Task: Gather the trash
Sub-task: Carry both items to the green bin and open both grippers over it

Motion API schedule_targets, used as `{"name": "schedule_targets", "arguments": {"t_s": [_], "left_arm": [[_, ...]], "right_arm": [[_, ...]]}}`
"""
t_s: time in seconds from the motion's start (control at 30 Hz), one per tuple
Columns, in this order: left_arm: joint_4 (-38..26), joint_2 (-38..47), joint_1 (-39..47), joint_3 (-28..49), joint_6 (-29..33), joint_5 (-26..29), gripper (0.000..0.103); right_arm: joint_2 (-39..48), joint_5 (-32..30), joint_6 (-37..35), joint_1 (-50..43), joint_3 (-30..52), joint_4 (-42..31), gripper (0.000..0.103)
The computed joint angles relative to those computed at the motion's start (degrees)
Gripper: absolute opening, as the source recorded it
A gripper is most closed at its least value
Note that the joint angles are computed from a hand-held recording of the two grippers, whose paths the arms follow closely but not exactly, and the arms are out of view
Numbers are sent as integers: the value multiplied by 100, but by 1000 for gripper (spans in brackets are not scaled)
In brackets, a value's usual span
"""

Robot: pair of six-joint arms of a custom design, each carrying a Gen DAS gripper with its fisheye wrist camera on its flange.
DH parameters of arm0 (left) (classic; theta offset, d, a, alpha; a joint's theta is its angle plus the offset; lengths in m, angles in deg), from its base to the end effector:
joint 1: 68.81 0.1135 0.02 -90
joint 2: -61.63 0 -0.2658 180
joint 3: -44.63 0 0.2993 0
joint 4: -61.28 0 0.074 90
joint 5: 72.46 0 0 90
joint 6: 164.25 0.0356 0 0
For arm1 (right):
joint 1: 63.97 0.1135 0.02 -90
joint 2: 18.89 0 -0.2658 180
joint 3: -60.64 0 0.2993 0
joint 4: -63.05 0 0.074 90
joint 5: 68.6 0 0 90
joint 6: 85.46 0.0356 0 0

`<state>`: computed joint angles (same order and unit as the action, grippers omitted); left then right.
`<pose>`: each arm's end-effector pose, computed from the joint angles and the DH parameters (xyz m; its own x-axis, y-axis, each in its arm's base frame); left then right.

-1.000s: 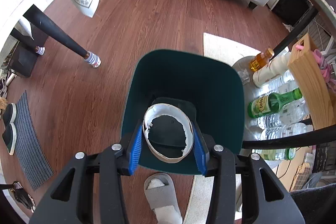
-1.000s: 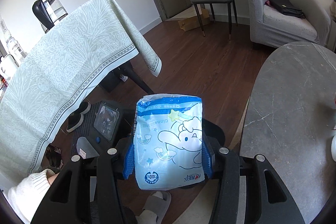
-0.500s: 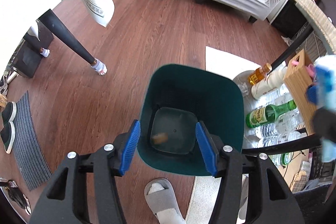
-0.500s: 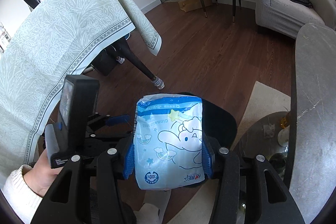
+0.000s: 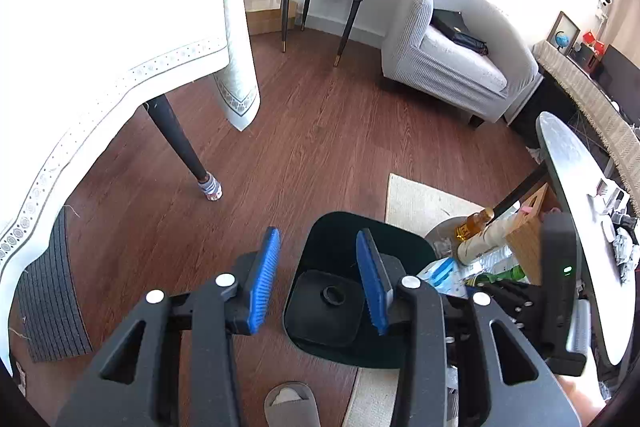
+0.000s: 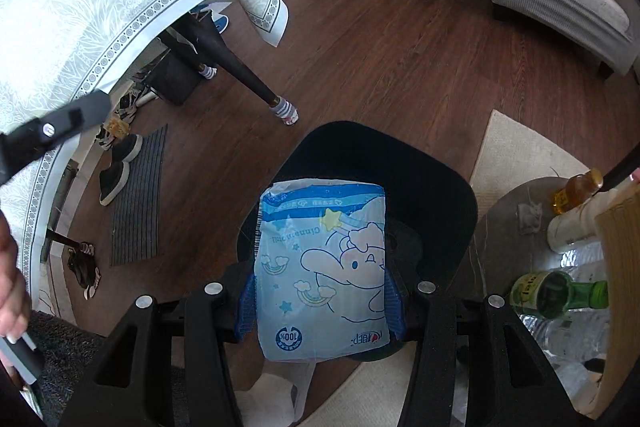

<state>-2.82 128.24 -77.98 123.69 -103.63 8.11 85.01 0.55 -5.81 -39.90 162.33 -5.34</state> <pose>0.2719 -0.0380 0.3364 -0.7025 -0.3768 -0.6037 -0.3303 0.9241 -0.1924 0.3770 0.1823 0.2588 -0.7593 -0.5231 -0.3871 -0.6359 0.7228 0.2706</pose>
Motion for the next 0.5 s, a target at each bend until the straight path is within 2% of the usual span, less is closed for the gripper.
{"name": "schedule_targets", "arguments": {"t_s": [0.1,0.37,0.5], "left_arm": [[-28,-73,-83,182,-12,-95,36],[-98,-248,-286,613,-241,-159,35],[-186,-244,-547,876,-334,-391,35]], "right_arm": [[156,166,-20,114,-28,20,52],[523,560,-141,306,-172,76,53],[540,897,-139,418,-288,233,71]]}}
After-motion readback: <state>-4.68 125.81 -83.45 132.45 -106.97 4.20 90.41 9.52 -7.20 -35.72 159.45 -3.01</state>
